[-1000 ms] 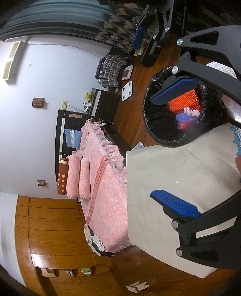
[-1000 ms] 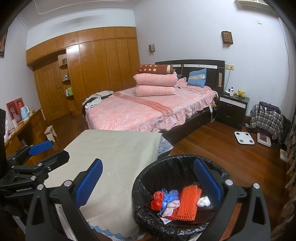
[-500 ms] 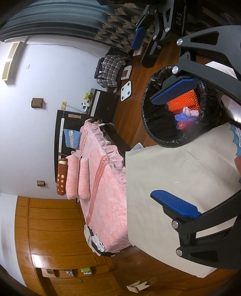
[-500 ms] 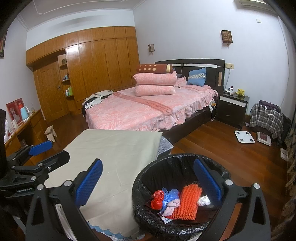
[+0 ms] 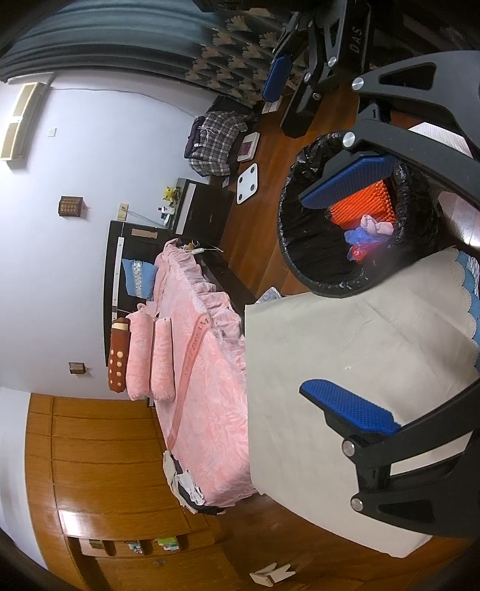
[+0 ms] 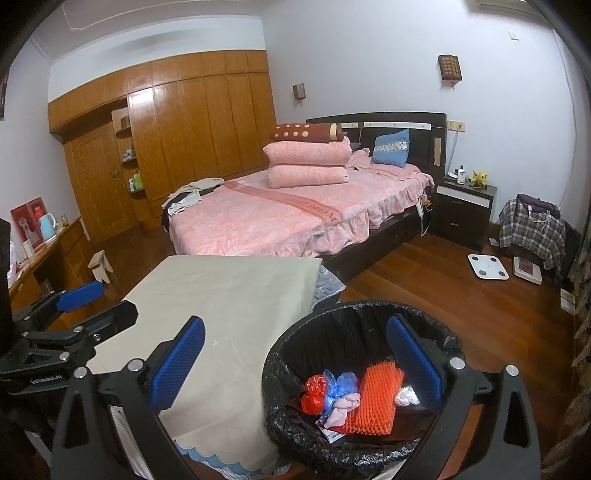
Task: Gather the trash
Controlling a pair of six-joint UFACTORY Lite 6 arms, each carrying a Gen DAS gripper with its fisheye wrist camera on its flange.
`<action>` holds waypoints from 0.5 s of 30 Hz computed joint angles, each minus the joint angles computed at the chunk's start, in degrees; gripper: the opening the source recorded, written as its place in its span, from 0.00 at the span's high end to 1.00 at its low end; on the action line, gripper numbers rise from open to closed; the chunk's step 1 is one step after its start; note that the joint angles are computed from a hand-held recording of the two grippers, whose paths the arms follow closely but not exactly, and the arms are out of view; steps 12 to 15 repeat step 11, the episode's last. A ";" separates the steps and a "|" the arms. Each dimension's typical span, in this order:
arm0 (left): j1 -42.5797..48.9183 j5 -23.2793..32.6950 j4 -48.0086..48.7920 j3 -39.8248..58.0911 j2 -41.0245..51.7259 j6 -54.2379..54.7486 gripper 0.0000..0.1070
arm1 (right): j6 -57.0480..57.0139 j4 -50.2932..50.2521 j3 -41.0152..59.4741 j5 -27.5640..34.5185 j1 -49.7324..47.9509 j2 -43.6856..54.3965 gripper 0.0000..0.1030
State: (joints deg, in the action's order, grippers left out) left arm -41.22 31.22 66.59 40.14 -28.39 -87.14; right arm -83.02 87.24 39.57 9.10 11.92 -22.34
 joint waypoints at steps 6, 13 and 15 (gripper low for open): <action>0.07 -0.16 0.04 0.92 1.27 0.00 0.15 | -2.22 2.20 -0.49 0.19 -0.33 0.11 0.06; -0.06 0.04 -0.12 0.59 0.88 0.01 0.15 | -2.04 1.96 -0.19 0.41 -0.52 0.48 0.06; -0.06 0.04 -0.12 0.59 0.88 0.01 0.15 | -2.04 1.96 -0.19 0.41 -0.52 0.48 0.06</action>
